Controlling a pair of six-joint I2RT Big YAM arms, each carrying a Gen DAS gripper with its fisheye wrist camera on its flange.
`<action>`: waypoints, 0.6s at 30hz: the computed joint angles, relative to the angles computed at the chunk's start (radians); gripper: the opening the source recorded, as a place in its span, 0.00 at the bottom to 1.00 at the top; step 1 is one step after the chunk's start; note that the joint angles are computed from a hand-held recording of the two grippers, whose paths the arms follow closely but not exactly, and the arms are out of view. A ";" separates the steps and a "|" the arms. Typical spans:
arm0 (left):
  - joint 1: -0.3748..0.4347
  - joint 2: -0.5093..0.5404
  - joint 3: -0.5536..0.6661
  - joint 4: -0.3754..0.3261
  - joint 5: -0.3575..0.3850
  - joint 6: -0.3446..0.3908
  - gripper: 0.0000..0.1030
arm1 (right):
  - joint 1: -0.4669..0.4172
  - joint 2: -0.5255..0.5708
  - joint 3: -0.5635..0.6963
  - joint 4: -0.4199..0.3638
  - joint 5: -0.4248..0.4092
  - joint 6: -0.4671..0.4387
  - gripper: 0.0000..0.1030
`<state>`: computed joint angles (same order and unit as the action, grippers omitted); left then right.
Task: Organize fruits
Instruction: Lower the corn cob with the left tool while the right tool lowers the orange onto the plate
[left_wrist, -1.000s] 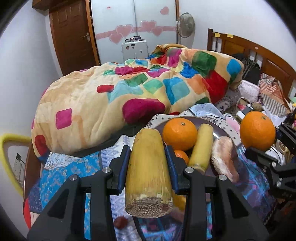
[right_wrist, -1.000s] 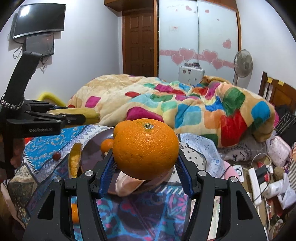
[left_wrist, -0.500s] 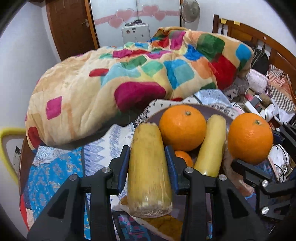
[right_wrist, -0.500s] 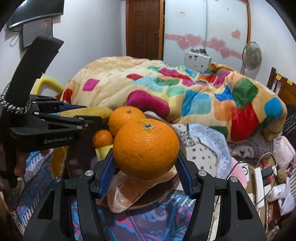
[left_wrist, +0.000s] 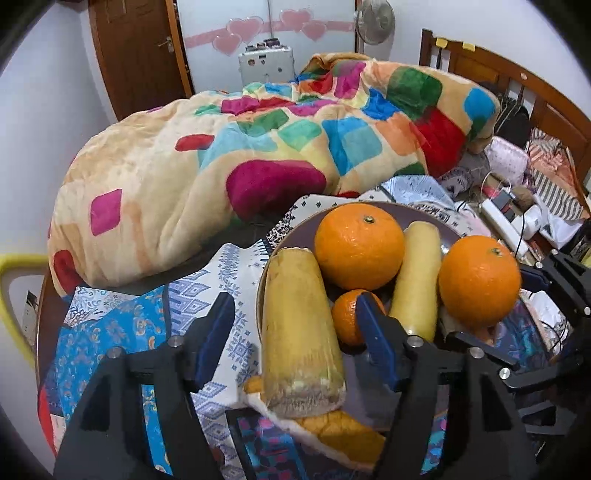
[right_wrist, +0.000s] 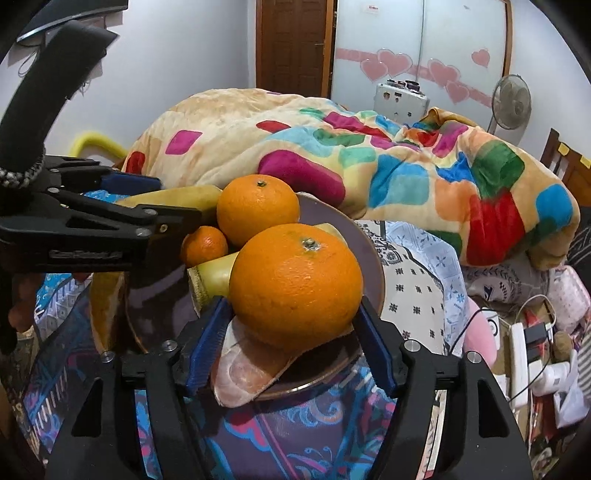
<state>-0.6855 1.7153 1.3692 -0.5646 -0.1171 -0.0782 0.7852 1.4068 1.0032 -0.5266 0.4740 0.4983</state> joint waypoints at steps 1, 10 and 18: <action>0.000 -0.007 -0.006 0.003 0.001 0.000 0.66 | 0.003 -0.004 -0.002 0.000 0.005 0.004 0.67; -0.003 -0.121 -0.125 0.042 -0.022 -0.011 0.80 | 0.044 -0.036 -0.005 -0.041 0.066 0.032 0.67; -0.040 -0.186 -0.214 0.064 -0.064 -0.037 0.87 | 0.109 -0.090 -0.031 -0.070 0.129 0.086 0.67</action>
